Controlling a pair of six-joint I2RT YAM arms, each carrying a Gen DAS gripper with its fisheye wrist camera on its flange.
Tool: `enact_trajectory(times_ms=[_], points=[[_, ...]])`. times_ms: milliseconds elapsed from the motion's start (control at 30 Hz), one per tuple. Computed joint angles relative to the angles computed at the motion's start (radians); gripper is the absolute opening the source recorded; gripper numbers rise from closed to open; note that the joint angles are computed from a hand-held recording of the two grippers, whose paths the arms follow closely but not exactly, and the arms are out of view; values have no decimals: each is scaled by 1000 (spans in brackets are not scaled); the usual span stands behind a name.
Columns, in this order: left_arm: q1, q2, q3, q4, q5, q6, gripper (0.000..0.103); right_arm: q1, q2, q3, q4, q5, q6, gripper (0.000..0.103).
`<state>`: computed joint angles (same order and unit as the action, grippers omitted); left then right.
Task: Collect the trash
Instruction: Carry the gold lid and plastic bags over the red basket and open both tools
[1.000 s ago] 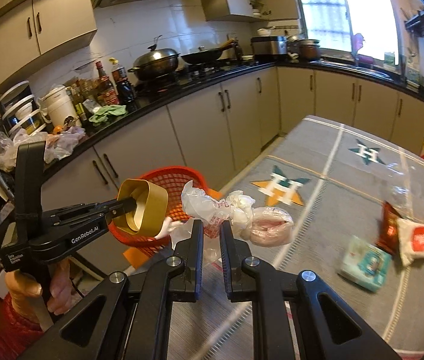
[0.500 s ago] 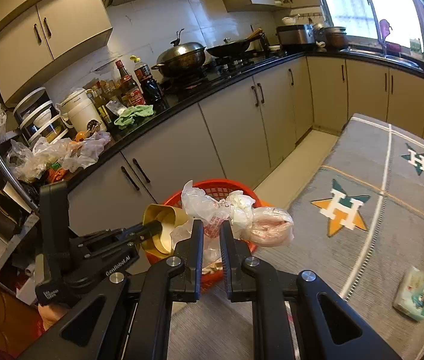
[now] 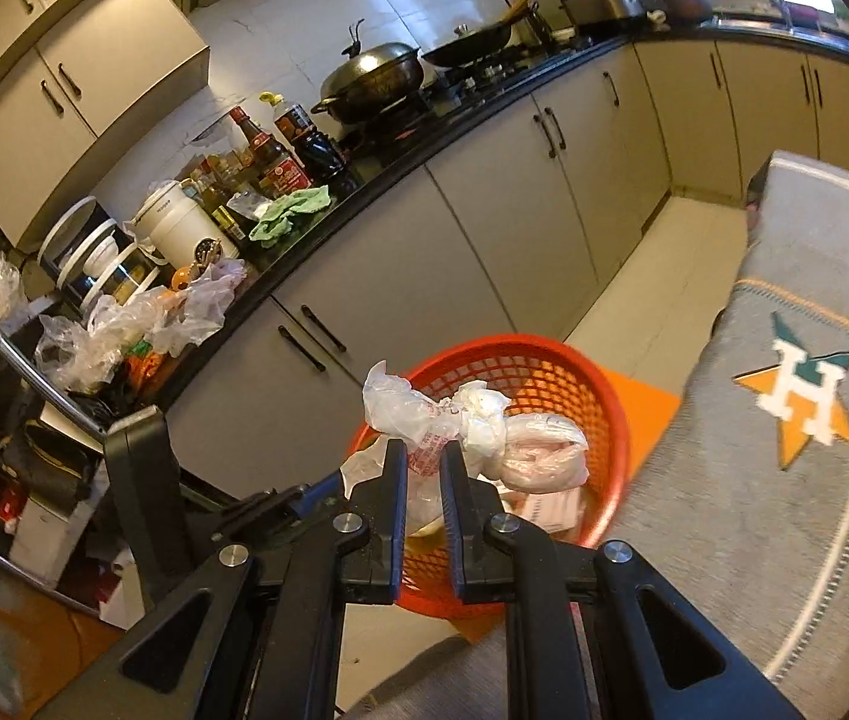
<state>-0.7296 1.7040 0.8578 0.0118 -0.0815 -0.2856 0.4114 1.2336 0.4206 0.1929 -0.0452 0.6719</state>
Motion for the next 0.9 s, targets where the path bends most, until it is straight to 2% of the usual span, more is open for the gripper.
enact_trajectory(times_ms=[133,200,233,267,300,333,567,733,900], points=[[11,13,5,2,3,-5,12,-20,73,13,60,-41,15,16],[15,12,5,1,9,-8,17,-25,90,16,69,-55,21,27],[15,9,4,2,9,-9,21,-26,90,11,76,-55,23,38],[14,6,3,4,5,-9,33,-25,82,6,76,-47,24,46],[10,-1,-3,11,-5,-12,42,-25,72,2,72,-44,24,48],[6,-7,-9,18,-14,-13,44,-26,55,-4,68,-43,22,48],[-29,-50,-13,-10,-33,-23,44,-45,-115,-65,-12,-27,22,48],[-78,-86,-8,-38,-59,-30,44,-99,-295,-142,-101,-49,37,48],[-150,-103,9,-65,-93,-36,45,-154,-507,-193,-263,-51,35,48]])
